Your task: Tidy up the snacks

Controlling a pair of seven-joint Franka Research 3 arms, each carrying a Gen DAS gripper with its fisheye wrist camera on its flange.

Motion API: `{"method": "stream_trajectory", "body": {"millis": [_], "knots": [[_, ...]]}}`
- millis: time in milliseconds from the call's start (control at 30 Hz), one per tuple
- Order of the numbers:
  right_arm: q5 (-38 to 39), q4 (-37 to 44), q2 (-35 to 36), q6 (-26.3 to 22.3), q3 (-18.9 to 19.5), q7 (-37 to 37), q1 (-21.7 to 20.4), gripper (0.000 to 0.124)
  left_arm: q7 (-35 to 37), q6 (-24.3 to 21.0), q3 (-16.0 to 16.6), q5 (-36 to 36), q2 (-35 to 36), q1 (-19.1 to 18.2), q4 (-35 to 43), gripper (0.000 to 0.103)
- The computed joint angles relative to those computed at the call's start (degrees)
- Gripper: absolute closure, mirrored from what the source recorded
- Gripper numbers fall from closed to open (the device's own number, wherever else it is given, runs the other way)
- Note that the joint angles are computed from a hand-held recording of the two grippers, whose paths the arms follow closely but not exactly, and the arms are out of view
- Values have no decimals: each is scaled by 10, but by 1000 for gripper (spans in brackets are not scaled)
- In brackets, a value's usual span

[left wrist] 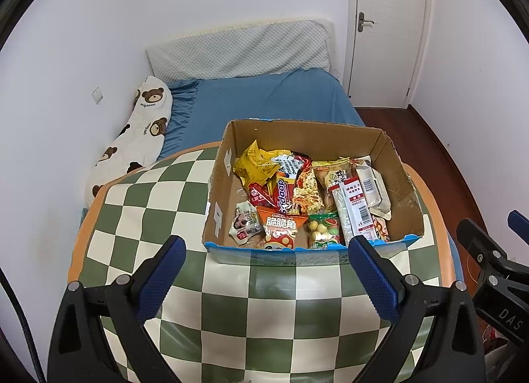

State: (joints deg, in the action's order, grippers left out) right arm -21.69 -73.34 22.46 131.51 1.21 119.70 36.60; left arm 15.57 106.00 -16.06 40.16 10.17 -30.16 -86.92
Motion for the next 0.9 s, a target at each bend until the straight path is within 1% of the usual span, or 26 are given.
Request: {"method": "stream_trajectory", "body": {"millis": [700, 900], "knots": [[-3, 4, -1, -4, -2, 2, -1, 21, 4, -3, 1, 5, 1, -2, 4, 2], [-1, -3, -6, -2, -1, 4, -3, 21, 10, -9, 1, 10, 6, -6, 17, 2]]}}
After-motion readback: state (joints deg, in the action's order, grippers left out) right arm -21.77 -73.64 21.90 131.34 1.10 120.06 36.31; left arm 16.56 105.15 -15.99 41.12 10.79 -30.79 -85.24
